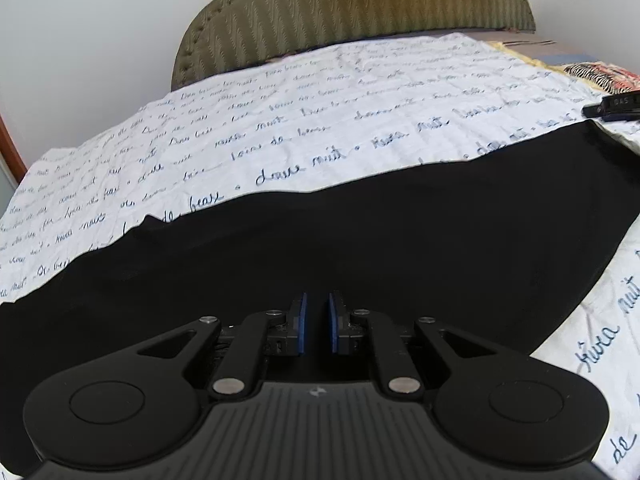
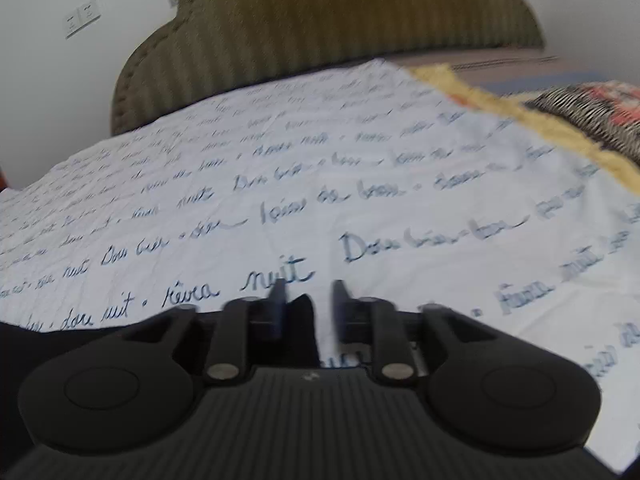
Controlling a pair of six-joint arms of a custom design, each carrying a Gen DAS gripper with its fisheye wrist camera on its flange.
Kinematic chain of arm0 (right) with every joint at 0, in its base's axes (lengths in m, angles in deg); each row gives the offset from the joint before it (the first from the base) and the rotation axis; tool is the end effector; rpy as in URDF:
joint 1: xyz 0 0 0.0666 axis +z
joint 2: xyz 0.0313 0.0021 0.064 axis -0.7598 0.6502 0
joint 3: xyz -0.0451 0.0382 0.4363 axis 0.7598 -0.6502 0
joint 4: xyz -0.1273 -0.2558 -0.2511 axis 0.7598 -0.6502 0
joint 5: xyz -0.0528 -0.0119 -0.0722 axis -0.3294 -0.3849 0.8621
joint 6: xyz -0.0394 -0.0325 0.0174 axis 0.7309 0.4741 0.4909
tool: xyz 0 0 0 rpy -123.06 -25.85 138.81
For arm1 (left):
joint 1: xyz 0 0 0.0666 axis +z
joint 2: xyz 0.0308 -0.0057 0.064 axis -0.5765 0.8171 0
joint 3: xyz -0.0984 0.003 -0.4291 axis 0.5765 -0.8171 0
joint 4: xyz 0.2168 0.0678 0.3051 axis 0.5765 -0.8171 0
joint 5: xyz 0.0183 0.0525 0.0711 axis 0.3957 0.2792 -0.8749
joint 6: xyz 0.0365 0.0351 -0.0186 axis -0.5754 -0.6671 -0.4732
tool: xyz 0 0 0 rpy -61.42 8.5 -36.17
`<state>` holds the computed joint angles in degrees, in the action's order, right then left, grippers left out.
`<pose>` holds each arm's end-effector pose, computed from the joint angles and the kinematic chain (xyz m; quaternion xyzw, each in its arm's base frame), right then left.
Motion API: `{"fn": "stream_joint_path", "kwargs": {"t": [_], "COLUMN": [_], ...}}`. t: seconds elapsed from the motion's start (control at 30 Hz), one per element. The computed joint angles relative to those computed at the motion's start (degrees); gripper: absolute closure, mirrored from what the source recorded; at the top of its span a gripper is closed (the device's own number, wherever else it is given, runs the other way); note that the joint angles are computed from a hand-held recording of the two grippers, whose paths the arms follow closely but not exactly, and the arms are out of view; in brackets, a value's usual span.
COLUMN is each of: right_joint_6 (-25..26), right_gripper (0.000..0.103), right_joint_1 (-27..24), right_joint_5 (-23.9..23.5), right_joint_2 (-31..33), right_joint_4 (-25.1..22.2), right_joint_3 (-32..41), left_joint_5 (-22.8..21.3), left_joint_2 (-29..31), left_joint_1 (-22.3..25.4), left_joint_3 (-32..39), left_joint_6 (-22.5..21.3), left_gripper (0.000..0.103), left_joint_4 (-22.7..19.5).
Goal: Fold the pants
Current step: 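Lift and fold the pants over with the left gripper toward the right gripper, then close the right gripper on a corner of the black pants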
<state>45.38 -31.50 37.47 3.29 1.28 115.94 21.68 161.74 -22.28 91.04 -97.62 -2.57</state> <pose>0.4533 0.1315 0.3448 0.1289 0.8667 -0.0114 0.4817 0.3908 0.0833 0.3831 0.1203 0.9111 0.0513 0.3909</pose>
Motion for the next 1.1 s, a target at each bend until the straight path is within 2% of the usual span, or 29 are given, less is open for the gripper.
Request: {"fn": "stream_joint_path", "kwargs": {"t": [0.03,0.07,0.1,0.17,0.2,0.23,0.27,0.3,0.33,0.37,0.4,0.43,0.47,0.5,0.57,0.63,0.67,0.73,0.8,0.93,1.03,1.1], "right_joint_6": [1.2,1.9,2.0,-0.1,-1.1,-2.3,-3.5,-4.3,-5.8,-8.9,-12.5,-15.9,-19.3,-22.6,-28.1,-33.1,-35.8,-39.1,-39.7,-38.5,-38.3,-38.6], "right_gripper": [0.059,0.059,0.059,0.061,0.060,0.056,0.046,0.045,0.049,0.048,0.047,0.046,0.039,0.037,0.036,0.036,0.035,0.035,0.035,0.033,0.032,0.041], "right_joint_1": [1.7,2.9,3.3,2.6,2.7,2.6,2.5,2.7,3.2,3.7,3.9,4.0,4.2,4.7,6.5,7.5,7.6,8.5,8.8,8.0,7.0,6.3], "right_joint_5": [5.2,6.9,3.8,-8.3,-11.1,-12.6,-12.4,-8.8,-3.4,1.6,3.6,3.4,2.3,2.3,3.2,0.9,-1.0,-2.5,-2.9,-6.9,-6.4,-5.7], "right_joint_2": [-1.1,-2.3,-3.7,-5.1,-4.9,-4.1,-2.7,-1.3,-1.1,-2.0,-4.4,-7.6,-10.7,-13.0,-16.0,-17.2,-17.5,-16.8,-16.0,-12.2,-9.7,-8.5], "right_joint_4": [-0.1,0.2,1.5,3.1,3.0,0.9,-3.7,-7.7,-9.2,-8.9,-5.7,0.2,5.0,7.0,5.9,5.0,5.8,10.2,11.7,13.6,16.3,16.9], "right_joint_3": [-0.3,-0.8,-1.6,-2.7,-2.7,-1.9,-0.3,0.8,0.8,-0.3,-2.8,-6.7,-10.3,-12.6,-15.7,-18.2,-19.5,-21.6,-21.6,-19.0,-17.9,-17.3], "left_joint_5": [0.1,-0.1,-0.5,-0.6,-0.2,-0.2,-0.9,-1.4,-1.2,-0.2,0.5,0.6,-0.1,-0.8,-1.1,0.2,0.5,1.0,1.7,4.8,5.2,4.5], "left_joint_2": [-0.3,-0.4,-0.2,0.7,1.1,1.3,1.2,0.9,0.3,-0.4,-1.1,-1.7,-2.3,-2.8,-3.6,-3.9,-4.0,-4.2,-4.6,-5.0,-5.1,-5.3], "left_joint_1": [0.0,0.0,-0.2,-0.5,-0.6,-0.7,-0.9,-1.1,-1.0,-0.7,-0.4,-0.3,-0.3,-0.5,-0.8,-0.9,-1.0,-1.1,-1.0,0.1,0.2,0.0], "left_joint_3": [-0.3,-0.6,-0.5,0.4,0.7,0.6,0.4,0.2,-0.2,-0.6,-1.2,-1.9,-2.7,-3.5,-4.4,-4.3,-4.3,-4.3,-4.3,-4.1,-3.9,-4.1], "left_joint_6": [0.3,0.4,0.5,0.8,1.1,1.3,1.2,1.0,0.9,0.5,0.1,-0.2,-0.2,-0.1,-0.2,-0.6,-0.3,-0.2,0.4,3.5,4.9,4.4], "left_gripper": [0.092,0.092,0.092,0.091,0.088,0.087,0.086,0.085,0.082,0.078,0.066,0.046,0.034,0.021,0.020,0.021,0.020,0.020,0.020,0.020,0.014,0.014], "left_joint_4": [0.9,1.7,1.7,0.0,-0.8,-0.8,-0.4,-0.1,0.3,0.9,1.9,3.4,5.2,7.3,9.4,8.8,8.7,8.2,7.8,7.0,6.7,6.9]}}
